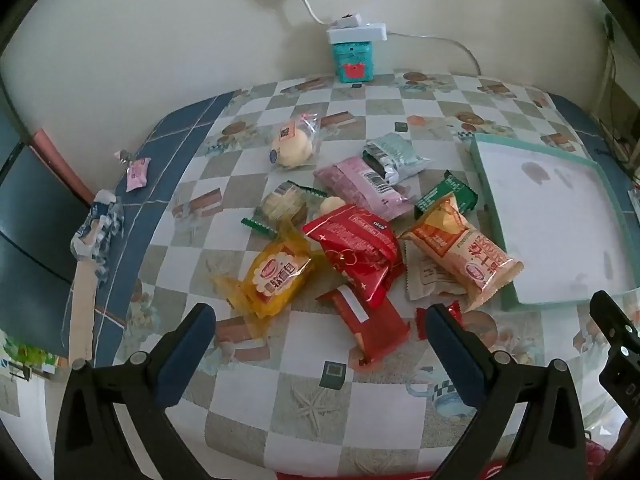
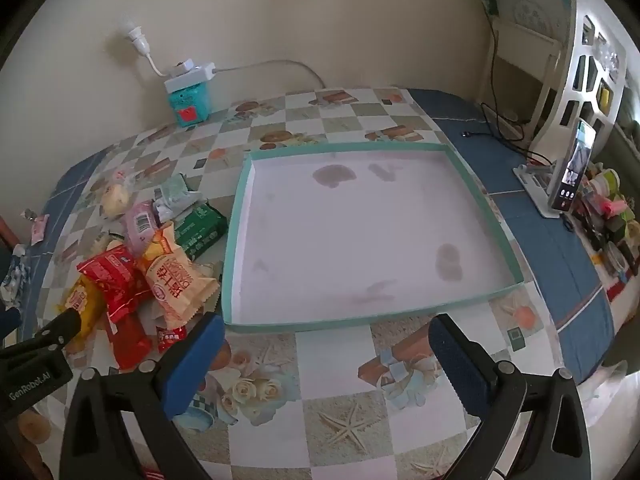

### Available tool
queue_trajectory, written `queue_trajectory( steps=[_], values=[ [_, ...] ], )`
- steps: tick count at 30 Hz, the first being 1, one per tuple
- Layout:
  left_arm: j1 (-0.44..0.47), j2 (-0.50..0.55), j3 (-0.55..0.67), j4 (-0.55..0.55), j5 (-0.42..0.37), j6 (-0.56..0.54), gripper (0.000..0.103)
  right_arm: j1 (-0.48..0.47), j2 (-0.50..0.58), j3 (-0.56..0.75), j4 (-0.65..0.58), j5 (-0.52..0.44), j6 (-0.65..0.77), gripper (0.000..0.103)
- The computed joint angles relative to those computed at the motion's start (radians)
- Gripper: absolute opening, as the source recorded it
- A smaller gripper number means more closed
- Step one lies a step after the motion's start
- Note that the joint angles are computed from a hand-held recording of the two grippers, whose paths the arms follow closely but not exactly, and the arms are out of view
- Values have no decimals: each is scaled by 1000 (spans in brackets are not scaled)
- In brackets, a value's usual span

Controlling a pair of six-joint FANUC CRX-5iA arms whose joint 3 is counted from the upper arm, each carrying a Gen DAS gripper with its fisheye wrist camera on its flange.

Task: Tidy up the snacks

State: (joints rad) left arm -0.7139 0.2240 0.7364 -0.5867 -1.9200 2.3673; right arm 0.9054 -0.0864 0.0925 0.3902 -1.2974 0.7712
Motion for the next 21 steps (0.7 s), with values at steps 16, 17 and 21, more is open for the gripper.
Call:
queue_trajectory(
  steps=[16, 17, 21],
  values=[
    [-13, 6, 17, -23, -10, -8, 103, 4, -5, 0, 10, 4, 0, 103],
    [-14, 7, 20, -25, -12, -11, 103, 5, -4, 0, 11, 4, 1, 103],
    [-13, 6, 18, -24, -10, -10, 103, 10, -5, -2, 20, 6, -2, 103]
  ],
)
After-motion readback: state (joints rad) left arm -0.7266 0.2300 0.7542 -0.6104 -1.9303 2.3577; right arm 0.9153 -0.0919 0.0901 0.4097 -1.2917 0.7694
